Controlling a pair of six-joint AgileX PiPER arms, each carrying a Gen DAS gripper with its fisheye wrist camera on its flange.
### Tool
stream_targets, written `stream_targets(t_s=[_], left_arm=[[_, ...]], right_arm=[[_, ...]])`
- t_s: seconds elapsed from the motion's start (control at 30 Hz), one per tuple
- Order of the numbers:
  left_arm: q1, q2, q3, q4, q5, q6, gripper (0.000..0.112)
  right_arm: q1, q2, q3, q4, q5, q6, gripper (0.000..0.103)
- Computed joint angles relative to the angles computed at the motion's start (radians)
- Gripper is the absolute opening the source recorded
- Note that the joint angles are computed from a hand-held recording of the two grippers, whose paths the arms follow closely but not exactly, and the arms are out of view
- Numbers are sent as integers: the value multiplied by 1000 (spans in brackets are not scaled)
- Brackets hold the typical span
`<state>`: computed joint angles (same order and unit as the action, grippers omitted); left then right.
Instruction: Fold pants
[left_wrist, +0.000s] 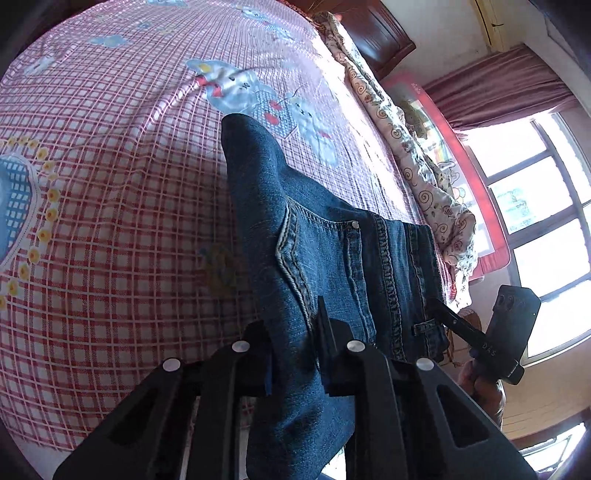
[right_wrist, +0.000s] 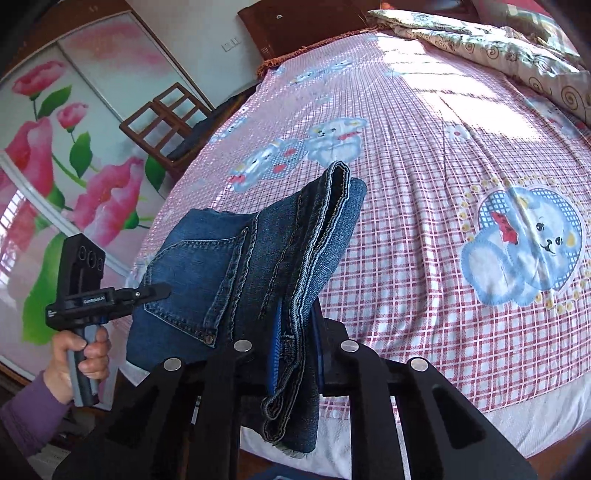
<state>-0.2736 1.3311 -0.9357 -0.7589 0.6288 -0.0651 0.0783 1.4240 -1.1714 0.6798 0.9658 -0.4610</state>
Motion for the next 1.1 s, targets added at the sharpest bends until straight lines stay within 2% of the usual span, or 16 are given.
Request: stream_targets(t_s=[0.13,0.3,0.6,0.63,0.67,0.7,0.73,0.8,0.83,0.87,0.9,0.93,1.0,1.1], left_arm=[[72,21,-89,22,54,27,16],[163,109,-208,35,103,69,17],[242,348,-369,39,116,98,19],[228,388,-386,60,113,55,22],[227,416,-388,77,115,35,34],[230,429,-372,64,103,49,35],[234,418,-337,11,68,95,36],[255,409,-302,-81,58,158,37],[260,402,-290,-98,56,161,40],[262,391,-279,-93,50,147,47],[262,377,-276,-67,44,110,55],[266,350,-254,-56,31,92,71],[262,298,-229,18,8,18,77],[257,219,-182,138,26,-97,85]], right_arm=[[-8,57,-73,39,-4,-18,14],[31,176,-191,46,-48,13,14],[72,452,-409,6,-86,122,14],[84,491,-432,-41,-79,171,14],[92,518,-415,-70,-102,181,16],[93,528,-389,-59,-127,167,17],[75,524,-365,-8,-139,153,17],[27,532,-344,120,-109,110,24],[21,528,-342,129,-102,103,25],[22,509,-330,119,-114,104,25],[17,481,-303,139,-128,85,25],[3,458,-276,184,-126,58,25],[-10,417,-243,189,-114,70,25],[-11,341,-176,170,-108,53,25]])
